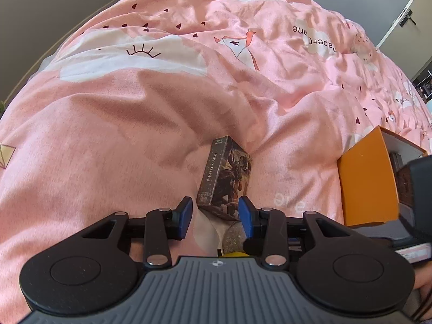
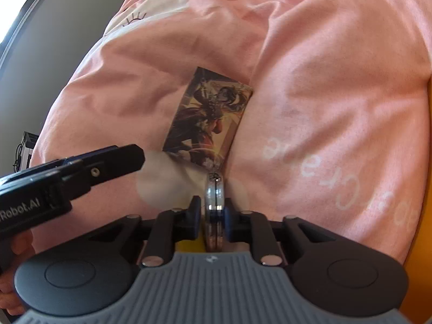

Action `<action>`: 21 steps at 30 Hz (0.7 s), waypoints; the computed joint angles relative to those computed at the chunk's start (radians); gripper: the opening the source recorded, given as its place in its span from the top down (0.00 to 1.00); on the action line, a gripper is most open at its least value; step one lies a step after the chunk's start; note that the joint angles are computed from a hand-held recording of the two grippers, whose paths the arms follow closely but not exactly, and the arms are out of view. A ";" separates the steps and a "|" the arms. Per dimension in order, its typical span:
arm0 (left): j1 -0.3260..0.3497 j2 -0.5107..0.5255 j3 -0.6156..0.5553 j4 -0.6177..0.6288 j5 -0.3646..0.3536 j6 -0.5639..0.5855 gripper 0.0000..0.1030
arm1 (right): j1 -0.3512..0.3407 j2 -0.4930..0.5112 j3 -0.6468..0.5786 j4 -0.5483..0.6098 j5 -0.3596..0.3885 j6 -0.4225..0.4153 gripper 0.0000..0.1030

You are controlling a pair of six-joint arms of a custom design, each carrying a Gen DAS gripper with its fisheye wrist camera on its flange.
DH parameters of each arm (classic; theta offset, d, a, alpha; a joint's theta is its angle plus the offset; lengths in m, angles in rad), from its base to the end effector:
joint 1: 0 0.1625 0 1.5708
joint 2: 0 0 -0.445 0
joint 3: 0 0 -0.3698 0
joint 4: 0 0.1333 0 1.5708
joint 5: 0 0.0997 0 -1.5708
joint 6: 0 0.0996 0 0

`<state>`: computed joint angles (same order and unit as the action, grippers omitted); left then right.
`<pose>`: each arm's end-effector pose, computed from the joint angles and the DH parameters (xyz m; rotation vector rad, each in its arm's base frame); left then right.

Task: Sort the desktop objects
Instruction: 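Grasp the photo card box with the left tool while the right tool grasps the glitter mirror, then carry the photo card box over the box with the left tool while the right tool carries the mirror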

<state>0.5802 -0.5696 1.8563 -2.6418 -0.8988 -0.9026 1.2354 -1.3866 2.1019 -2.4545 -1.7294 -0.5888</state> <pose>-0.3605 -0.4698 -0.0500 0.2064 2.5176 -0.5556 -0.0455 -0.4876 0.2772 0.3499 -2.9017 0.1173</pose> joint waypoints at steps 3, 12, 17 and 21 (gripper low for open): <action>0.016 0.020 -0.030 0.013 -0.005 0.017 0.57 | 0.001 -0.031 0.004 0.005 0.016 -0.030 0.86; 0.067 0.110 -0.123 0.040 0.007 0.036 0.52 | 0.004 -0.158 -0.020 -0.034 0.095 -0.146 0.86; 0.071 0.146 -0.142 0.032 0.032 0.089 0.47 | -0.010 -0.185 -0.041 -0.034 0.132 -0.164 0.86; 0.074 0.164 -0.160 0.035 0.033 0.117 0.43 | -0.020 -0.207 -0.045 -0.035 0.147 -0.175 0.86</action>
